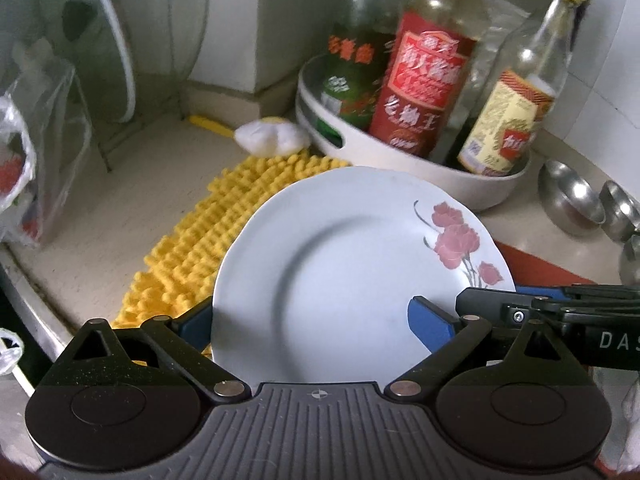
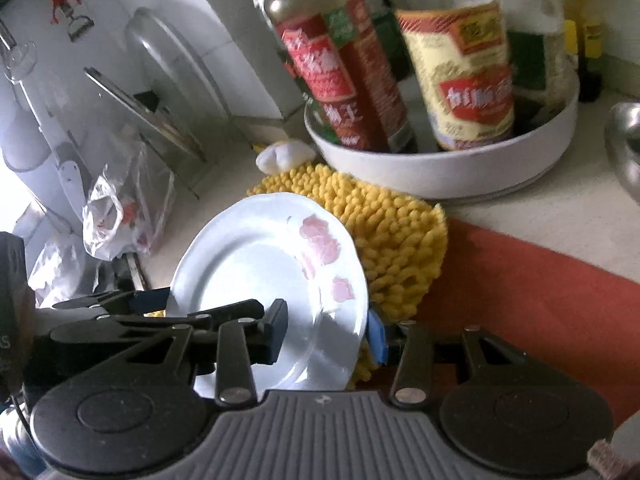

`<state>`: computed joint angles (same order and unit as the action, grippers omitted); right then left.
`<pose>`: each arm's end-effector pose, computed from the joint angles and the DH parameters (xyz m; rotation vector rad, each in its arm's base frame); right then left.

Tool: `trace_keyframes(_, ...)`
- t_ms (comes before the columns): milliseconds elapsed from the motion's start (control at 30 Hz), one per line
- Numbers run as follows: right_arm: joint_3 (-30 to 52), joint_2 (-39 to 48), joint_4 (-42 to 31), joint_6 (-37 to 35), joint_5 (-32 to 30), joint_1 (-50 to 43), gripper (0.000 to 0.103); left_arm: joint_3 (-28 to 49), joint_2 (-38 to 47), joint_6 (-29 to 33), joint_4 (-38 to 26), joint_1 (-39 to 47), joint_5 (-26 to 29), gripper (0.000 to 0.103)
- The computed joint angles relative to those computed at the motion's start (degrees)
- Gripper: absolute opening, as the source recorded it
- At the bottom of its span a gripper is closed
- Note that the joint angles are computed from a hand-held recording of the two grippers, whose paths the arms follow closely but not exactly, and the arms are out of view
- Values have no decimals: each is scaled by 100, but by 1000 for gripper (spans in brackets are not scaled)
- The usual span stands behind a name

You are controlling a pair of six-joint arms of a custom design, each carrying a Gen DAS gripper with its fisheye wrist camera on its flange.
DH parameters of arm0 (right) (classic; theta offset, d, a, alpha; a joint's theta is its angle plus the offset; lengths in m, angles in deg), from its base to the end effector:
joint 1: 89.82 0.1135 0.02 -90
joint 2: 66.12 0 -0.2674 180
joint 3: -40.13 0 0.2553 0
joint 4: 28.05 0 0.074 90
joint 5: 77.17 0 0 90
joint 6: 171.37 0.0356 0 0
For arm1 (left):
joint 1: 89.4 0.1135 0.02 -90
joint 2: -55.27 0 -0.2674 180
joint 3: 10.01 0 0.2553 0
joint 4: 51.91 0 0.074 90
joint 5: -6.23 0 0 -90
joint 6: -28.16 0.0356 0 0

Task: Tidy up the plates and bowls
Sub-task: 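Grasp the rim of the plate on the yellow mat and lift it, then carry the plate over the plate stack on the red cloth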

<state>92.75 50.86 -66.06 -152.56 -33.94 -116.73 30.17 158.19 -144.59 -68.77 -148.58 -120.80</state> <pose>0.2175 -0.0813 0.0255 -0.8358 2.3657 0.9155 0.1287 -0.1738 0.0464 -0.5790 2.4060 0.0574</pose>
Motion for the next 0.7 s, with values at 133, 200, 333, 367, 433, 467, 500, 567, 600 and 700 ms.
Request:
trace_keyframes(133,267,25,-449,-290,-76,-292,40,349,30,164,-233,-46,-96,99)
trace_keyframes(200,420,56,-679,-435,-113,-466,40,532,104,294,-265,-50,-128,99)
trace_keyframes(333,758,133,-1107,-674,-153,-826,40,912,249,617,-300,-57,-154,99)
trace_keyframes(367,827,159,-1189,-724,-162,-915,40,1007,303,701,-286,-60,-155,99)
trace_keyframes(433,1008,221,-1397,-841,-165,-1108,40,1219,416,889,-252,-76,-147,99)
trace_keyframes(467,1107,258,-1500,-894,-171,-1225,40,1323,475,995,-224,-80,-137,99)
trace_keyframes(500,1184,287,-1580,-930,-176,-1315,40,1427,536,1101,-189,-87,-125,100)
trace_keyframes(567,1371,350,-1761,-998,-174,-1548,40,1574,647,1275,-97,-140,-114,100)
trace_keyframes(600,1471,398,-1860,-1064,-171,-1662,40,1697,725,1406,-57,-152,-92,100)
trace_keyframes(700,1799,545,-2106,-1173,-162,-2010,40,2034,966,1731,57,-201,-14,100)
